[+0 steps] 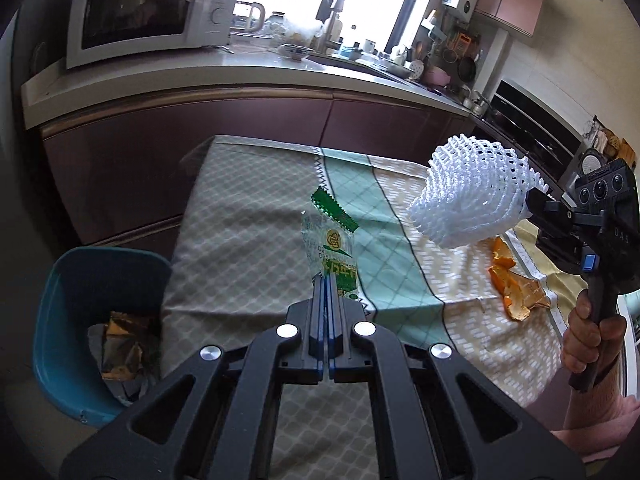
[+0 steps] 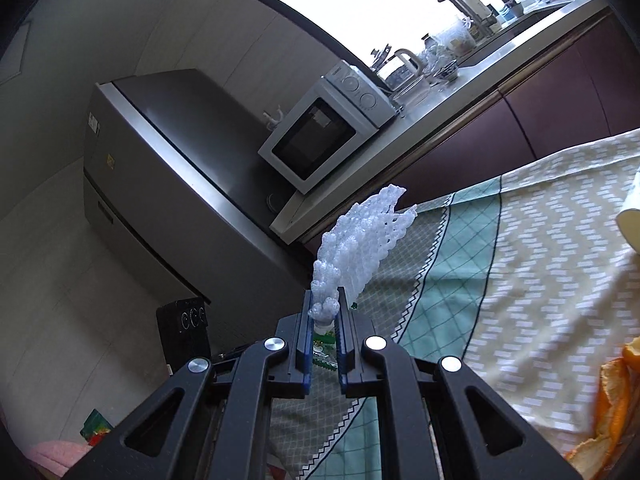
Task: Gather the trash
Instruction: 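Carry the snack packet and foam net with both tools over the blue bin, then open both tools to drop the packet and foam net into the bin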
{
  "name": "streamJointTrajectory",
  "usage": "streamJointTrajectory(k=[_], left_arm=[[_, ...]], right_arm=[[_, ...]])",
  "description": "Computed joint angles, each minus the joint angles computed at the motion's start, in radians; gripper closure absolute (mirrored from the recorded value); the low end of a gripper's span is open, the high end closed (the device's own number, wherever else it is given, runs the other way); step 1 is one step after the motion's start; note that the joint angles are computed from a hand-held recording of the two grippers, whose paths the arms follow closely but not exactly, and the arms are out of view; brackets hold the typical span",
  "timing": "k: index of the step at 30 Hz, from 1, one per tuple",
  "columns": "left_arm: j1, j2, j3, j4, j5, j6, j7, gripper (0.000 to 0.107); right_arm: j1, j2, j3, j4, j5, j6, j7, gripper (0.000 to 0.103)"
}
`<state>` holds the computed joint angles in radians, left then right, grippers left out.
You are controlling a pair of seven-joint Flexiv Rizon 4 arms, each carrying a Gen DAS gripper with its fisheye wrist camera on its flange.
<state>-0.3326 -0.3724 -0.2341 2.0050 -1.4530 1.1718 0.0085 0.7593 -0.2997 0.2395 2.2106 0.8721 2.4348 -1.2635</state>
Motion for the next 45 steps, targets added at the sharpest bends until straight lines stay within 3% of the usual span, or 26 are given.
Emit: streamJointTrajectory(k=[9, 15, 29, 39, 43, 45], left_arm=[[0.077, 0.001, 0.06, -0.012, -0.079, 0.039, 0.03, 0.105], [0.127, -0.031, 0.081, -0.024, -0.058, 0.068, -0.005, 0.105], [0.238, -0.165, 0.024, -0.06, 0.125, 0.132, -0.169, 0.105], [0.291, -0.246, -0.031, -0.098, 0.301, 0.176, -0.317, 0.102], [0.322, -0.265, -0.072, -0.101, 0.35, 0.202, -0.36, 0.1], [0.333, -0.276, -0.082, -0.107, 0.39, 0.207, -0.394, 0.099]], right_arm=[[-0.02, -0.079, -0.063, -0.133, -0.245, -0.186, 0.067, 0.094], [-0.019, -0.149, -0.113, -0.22, -0.422, -0.309, 0.16, 0.094], [-0.036, -0.304, -0.18, -0.399, -0.73, -0.59, 0.392, 0.094], [-0.069, -0.373, -0.185, -0.478, -0.892, -0.719, 0.529, 0.092], [-0.052, -0.378, -0.222, -0.483, -0.939, -0.741, 0.587, 0.089], [-0.059, -0.387, -0.222, -0.49, -0.958, -0.744, 0.615, 0.081]])
